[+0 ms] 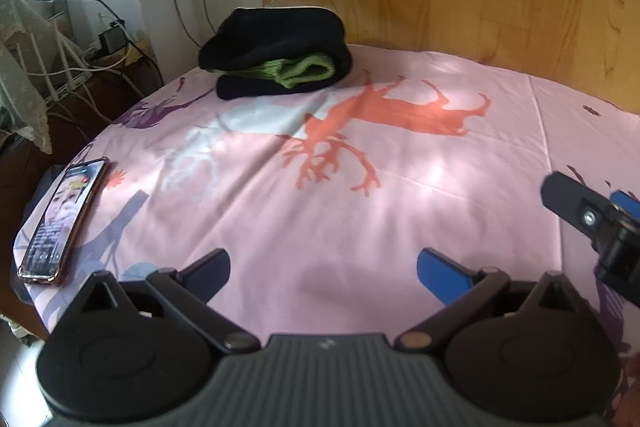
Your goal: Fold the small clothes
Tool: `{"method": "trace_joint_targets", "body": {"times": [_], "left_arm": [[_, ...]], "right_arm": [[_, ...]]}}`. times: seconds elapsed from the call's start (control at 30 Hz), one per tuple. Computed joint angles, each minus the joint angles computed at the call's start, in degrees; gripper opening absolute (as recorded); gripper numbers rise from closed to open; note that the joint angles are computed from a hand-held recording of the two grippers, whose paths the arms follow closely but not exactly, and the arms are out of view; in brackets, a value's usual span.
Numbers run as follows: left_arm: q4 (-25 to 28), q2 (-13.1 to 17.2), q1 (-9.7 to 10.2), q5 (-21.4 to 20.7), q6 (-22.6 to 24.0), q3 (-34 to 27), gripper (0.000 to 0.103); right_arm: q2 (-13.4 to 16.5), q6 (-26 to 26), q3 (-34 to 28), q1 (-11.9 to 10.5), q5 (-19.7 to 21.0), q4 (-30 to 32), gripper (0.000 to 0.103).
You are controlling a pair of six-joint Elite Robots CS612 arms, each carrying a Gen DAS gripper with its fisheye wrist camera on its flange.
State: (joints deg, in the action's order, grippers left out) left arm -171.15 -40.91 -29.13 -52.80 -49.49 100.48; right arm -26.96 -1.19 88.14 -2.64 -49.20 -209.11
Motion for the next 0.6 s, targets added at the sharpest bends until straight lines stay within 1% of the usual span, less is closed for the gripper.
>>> {"method": "trace_joint_targets", "body": {"times": [0.2,0.37,0.6], "left_arm": [[0.2,0.1,-0.23,-0.6,1.2,-0.3,0.103],[0.7,0.1,-0.17,-1.2,1.1,-0.4,0.103],[1.2,0.0,-0.18,-0.3,0.2,-0.3,0.103]], "right_arm": [[-0.1,0.2,0.0,-0.1,0.0,0.1,0.092],[-0.2,0.4,0.2,-0.2,0.0,0.6,0.092],[-0.2,0.6,0.2,-0.2,0.0,0.9,0.092]]}}
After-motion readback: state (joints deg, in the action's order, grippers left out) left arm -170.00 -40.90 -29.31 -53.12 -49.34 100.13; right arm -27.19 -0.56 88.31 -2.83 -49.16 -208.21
